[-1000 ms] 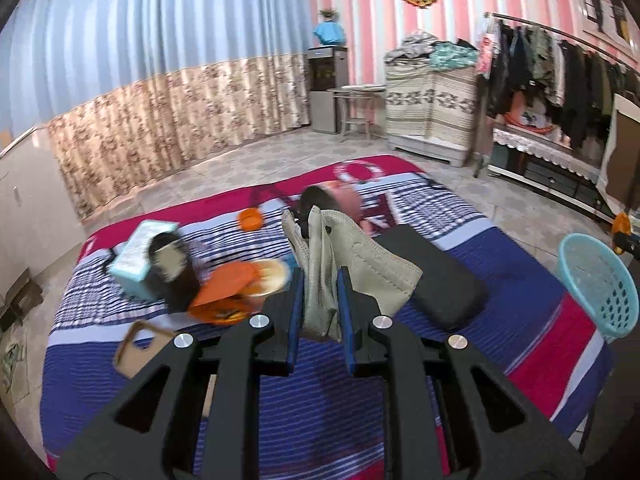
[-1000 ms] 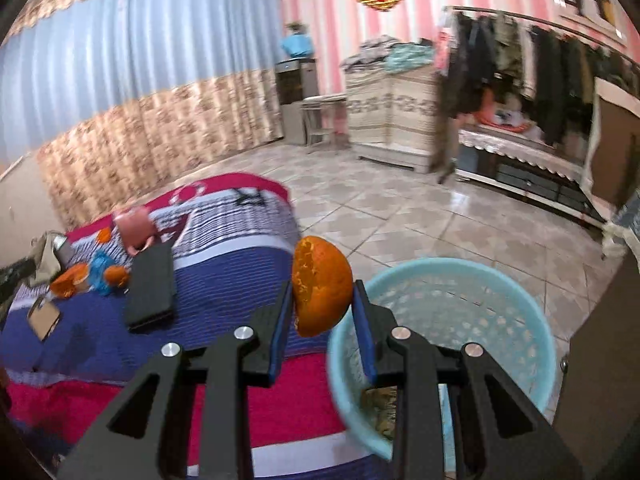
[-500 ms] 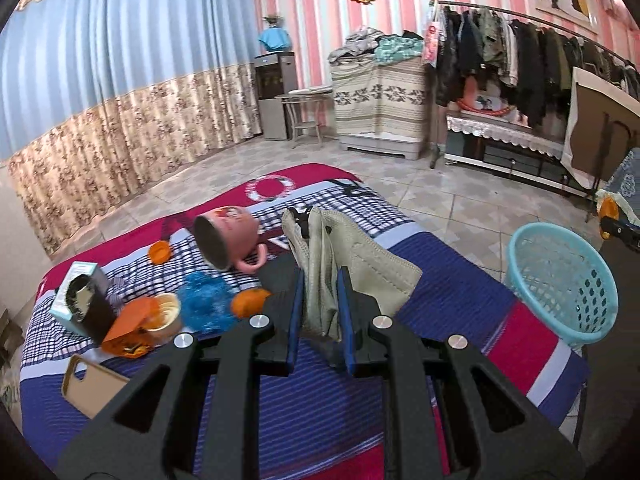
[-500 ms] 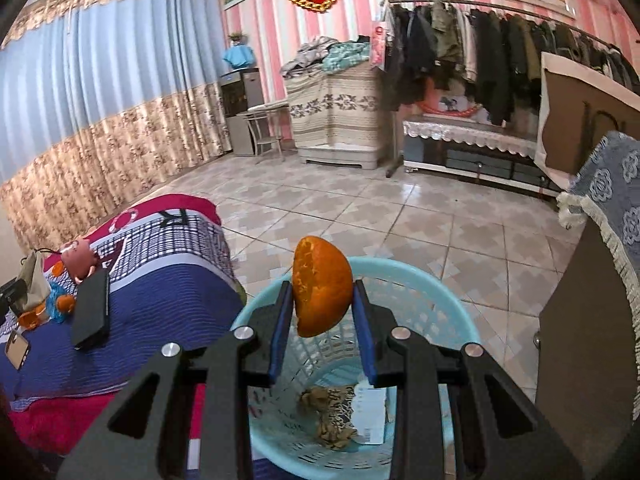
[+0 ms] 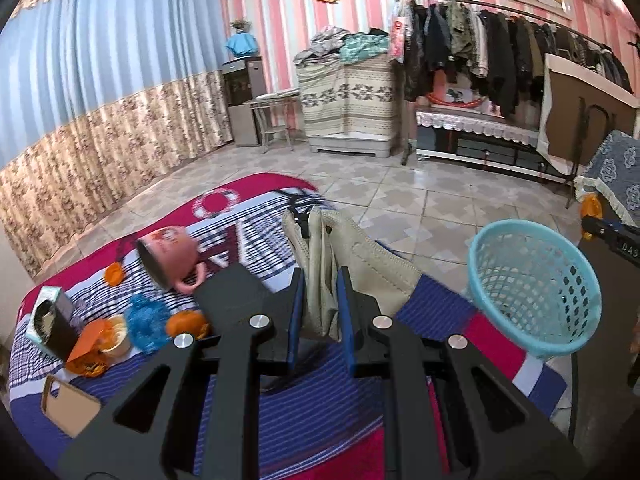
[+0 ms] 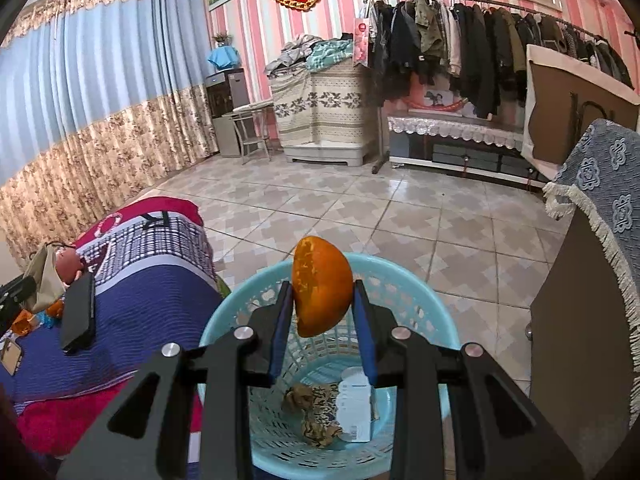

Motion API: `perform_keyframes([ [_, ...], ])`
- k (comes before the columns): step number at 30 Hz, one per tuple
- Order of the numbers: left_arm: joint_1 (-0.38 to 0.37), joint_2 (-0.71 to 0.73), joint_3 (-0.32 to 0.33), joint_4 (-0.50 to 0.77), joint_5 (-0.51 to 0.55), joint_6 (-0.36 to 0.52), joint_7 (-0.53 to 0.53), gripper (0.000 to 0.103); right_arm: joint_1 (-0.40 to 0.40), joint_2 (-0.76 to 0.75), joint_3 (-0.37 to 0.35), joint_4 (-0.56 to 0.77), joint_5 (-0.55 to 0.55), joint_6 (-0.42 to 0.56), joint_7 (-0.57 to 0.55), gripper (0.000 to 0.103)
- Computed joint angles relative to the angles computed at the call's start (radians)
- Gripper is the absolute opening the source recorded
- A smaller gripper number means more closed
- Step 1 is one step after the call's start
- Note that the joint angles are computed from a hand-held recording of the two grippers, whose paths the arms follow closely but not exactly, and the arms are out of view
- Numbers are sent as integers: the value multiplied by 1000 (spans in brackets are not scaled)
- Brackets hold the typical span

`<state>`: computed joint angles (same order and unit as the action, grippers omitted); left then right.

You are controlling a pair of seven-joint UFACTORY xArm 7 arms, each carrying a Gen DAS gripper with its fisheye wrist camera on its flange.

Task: Collect trash
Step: 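Carry bag and peel over the blue basket and open the left tool to drop the bag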

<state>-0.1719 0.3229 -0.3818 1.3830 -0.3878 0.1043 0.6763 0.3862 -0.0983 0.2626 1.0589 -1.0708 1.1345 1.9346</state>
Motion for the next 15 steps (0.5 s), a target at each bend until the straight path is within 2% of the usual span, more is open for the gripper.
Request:
perform_keyframes([
  [7, -88, 39, -21, 17, 67, -18, -6, 16, -1, -8, -2, -11, 53, 64, 10, 30],
  [10, -151, 75, -6, 48, 114, -16, -50, 16, -8, -21, -4, -28, 69, 68, 22, 30],
  [12, -167, 99, -19, 73, 133, 4, -61, 16, -12, -38, 0, -46, 77, 78, 38, 30],
  [15, -232, 136, 9, 110, 186, 8, -96, 16, -18, -68, 10, -73, 94, 96, 75, 30],
])
